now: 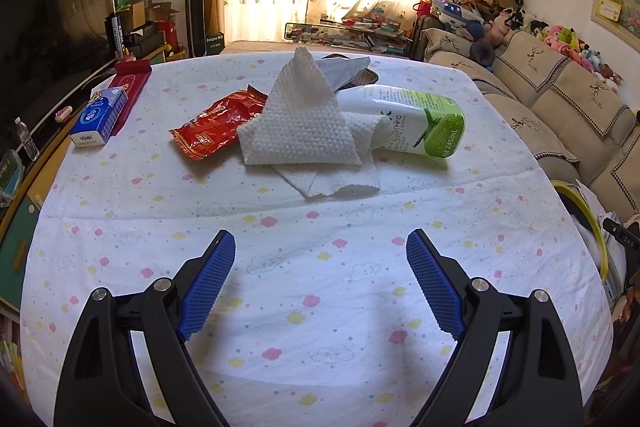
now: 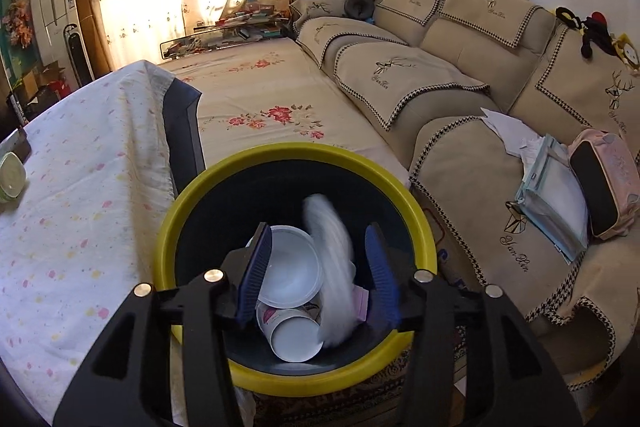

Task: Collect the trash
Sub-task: 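Carry the foam net with the right gripper into the yellow bin and release, then grasp the white tissue with the left gripper and lift it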

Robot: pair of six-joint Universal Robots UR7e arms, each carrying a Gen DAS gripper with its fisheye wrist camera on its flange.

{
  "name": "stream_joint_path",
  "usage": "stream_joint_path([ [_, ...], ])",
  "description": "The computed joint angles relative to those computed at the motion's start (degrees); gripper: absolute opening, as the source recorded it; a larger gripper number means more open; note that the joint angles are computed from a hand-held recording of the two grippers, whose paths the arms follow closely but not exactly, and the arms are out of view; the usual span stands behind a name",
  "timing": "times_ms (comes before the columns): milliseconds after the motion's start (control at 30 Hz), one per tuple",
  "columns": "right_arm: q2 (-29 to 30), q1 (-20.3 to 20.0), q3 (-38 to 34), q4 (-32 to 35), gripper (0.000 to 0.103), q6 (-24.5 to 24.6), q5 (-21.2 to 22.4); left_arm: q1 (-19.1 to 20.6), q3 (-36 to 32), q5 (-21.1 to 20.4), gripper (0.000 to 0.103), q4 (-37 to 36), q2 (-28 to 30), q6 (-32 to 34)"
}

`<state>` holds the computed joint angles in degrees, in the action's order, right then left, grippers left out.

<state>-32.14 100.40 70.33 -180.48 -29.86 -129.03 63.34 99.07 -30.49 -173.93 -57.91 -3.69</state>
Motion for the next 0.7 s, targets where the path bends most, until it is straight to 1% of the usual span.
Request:
stream_joint_path([
  [67, -0.09, 0.22, 0.3, -0.11, 0.047, 0.24, 0.92, 0.02, 0.0, -0.08, 0.086, -0.05, 0.02, 0.04],
  [167, -0.65, 0.74, 1.14, 0.78, 0.047, 1.24, 4.65, -0.01, 0.12, -0.07, 0.086, -0.26, 0.05, 0.23],
  [267, -0.15, 1.65, 1.07, 0.29, 0.047, 0.89, 8.58, -0.05, 0.02, 0.82, 0.087, -0.8, 0.46, 0.87],
  [367, 0.77, 2.53, 0.19, 1.46, 0.047, 1.79, 13.04, 0.04, -0.37, 0.77, 0.087, -0.35, 0.59, 0.43],
  [500, 2.28, 3.43, -0.55, 1.83, 0.049, 0.83, 18.04, 0.09, -2.36, 0.69, 0.087, 5.72, 0.3, -3.27],
  [567, 3.24, 3.81, -0.88, 1.02, 0.051, -0.59, 18.82, 0.35, -4.03, -0.71, 0.087, 8.99, 0.13, -4.36],
  [600, 3.37, 4.02, -1.04, 1.69, 0.052, -0.84, 18.79, 0.5, -5.07, -1.07, 0.087, 9.83, 0.35, -4.12],
  [667, 2.94, 3.76, -0.63, 1.83, 0.055, -0.12, 21.08, 0.77, -7.77, 0.08, 0.086, 10.09, 1.76, -1.87],
  [700, 2.79, 3.67, -0.55, 2.02, 0.055, 0.29, 21.38, 1.05, -8.94, -0.04, 0.086, 10.01, 2.38, -0.48],
])
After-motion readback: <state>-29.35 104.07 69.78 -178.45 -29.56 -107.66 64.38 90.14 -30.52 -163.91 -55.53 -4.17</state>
